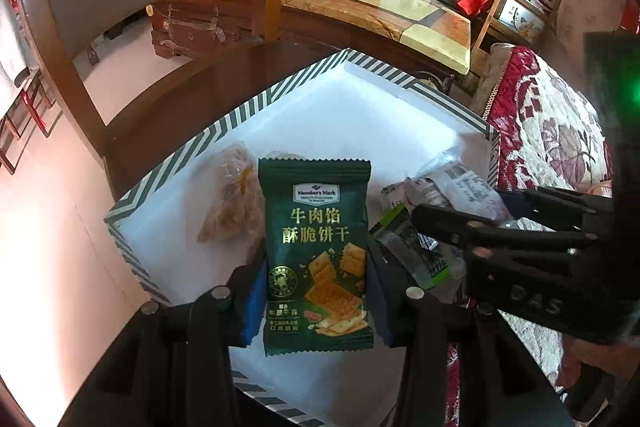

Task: Organize snacks
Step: 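Carry both held packets over the white tray and lower them inside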

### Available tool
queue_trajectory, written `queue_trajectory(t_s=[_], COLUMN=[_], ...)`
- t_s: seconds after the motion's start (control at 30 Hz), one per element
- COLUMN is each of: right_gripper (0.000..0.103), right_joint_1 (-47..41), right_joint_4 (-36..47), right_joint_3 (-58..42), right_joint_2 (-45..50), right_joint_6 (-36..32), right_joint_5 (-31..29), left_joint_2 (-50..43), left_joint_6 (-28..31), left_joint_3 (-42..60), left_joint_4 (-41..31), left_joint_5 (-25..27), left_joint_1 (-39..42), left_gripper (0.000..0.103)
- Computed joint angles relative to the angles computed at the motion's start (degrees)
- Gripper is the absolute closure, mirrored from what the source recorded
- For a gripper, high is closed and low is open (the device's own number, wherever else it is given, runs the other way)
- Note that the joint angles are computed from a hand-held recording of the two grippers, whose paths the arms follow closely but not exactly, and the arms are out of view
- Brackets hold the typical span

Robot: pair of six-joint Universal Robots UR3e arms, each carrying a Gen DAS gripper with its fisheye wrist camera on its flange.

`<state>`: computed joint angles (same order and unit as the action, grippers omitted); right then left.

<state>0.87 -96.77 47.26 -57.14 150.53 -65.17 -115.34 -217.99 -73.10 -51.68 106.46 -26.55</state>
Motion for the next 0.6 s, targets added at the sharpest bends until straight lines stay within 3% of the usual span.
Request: queue_trajectory(t_s=[0.33,0.6], right_gripper=[0.050,0.047], right_joint_1=[0.93,-0.83], right_joint_4=[-0.57,-4.77], right_joint_3=[-3.96,1.27], right_joint_2=[4.04,-0.20], right_joint_6=[2.58,4.00], right_joint_5=[0.53,2.06], left_joint_2=[-1.07,-1.41], left_joint_6=[-1.14,-1.26], left_joint_3=[1.01,1.93], left_joint_4=[-0.84,-1.57], left_joint_5=[1.78,2.68], left_joint_1=[-0.19,-0.71], left_gripper=[0.053,0.032])
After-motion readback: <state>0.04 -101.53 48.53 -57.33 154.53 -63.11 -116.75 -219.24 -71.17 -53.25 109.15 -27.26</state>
